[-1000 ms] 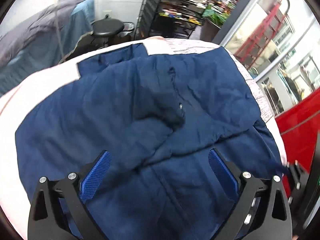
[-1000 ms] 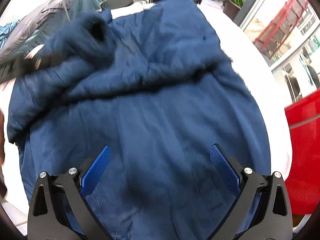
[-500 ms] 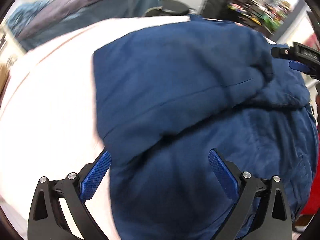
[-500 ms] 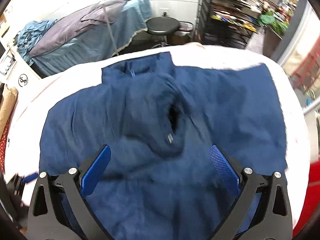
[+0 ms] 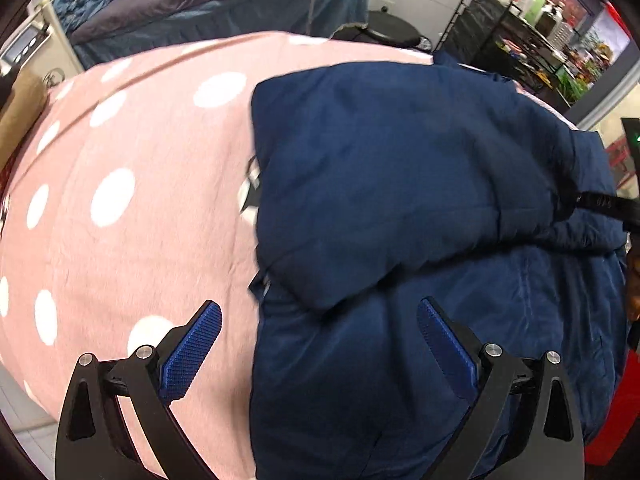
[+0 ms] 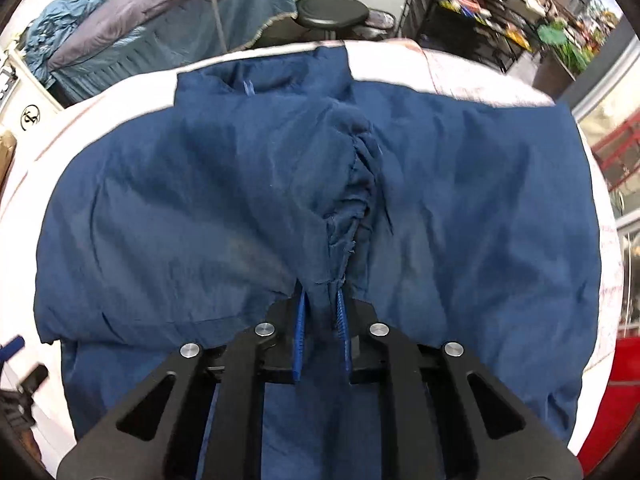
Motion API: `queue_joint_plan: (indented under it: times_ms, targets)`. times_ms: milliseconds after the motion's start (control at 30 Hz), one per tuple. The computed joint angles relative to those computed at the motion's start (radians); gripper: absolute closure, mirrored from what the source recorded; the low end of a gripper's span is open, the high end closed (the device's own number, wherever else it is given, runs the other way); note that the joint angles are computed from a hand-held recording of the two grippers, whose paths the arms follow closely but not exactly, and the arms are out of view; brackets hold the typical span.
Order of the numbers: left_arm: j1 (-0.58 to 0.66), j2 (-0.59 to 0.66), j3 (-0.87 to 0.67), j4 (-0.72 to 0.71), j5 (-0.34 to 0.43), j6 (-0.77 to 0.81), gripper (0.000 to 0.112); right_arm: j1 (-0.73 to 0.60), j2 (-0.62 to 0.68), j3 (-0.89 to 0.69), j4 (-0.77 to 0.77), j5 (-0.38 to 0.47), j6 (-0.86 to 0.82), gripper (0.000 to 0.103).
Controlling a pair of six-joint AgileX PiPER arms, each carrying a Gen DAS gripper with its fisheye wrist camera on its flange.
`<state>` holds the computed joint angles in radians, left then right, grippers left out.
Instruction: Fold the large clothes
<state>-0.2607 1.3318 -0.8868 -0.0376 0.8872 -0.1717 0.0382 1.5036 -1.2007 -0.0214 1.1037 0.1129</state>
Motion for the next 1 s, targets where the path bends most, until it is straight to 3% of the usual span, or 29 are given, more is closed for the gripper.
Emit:
queue_joint_plan:
  times_ms: [67, 133, 167, 300, 500, 633, 800, 1000]
  targets:
    - [-0.038, 0.028, -0.029, 0.032, -0.009, -0.019, 0.016, -0.015, -0.005, 0.016, -0.003, -0.003, -0.003, 0.080]
    - [-0.089, 0.064, -0.063, 0.084, -0.026, -0.043, 0.016, -0.011, 0.016, -0.012, -0.038, 0.031, 0.043, 0.033]
    - [-0.112, 0.084, -0.082, 0.110, -0.032, -0.058, 0.016, -0.011, 0.016, -0.028, -0.058, 0.052, 0.077, 0.027]
    - [-0.157, 0.166, -0.134, 0.148, -0.047, -0.081, 0.016, -0.015, -0.089, -0.026, -0.071, 0.034, 0.126, 0.027]
    - [-0.190, 0.326, -0.204, 0.177, -0.014, -0.088, 0.016, 0.127, -0.136, 0.021, -0.074, 0.010, 0.075, 0.026]
    - [-0.227, 0.399, -0.244, 0.229, 0.017, -0.104, 0.016, 0.230, -0.039, 0.053, -0.158, 0.009, 0.150, 0.026]
    - [-0.232, 0.459, -0.274, 0.230, 0.029, -0.071, 0.016, 0.170, 0.056, 0.064, -0.090, -0.033, 0.150, 0.024]
    - [-0.246, 0.475, -0.227, 0.277, -0.014, -0.090, 0.014, 0.153, 0.118, 0.041, -0.103, -0.039, 0.159, 0.012]
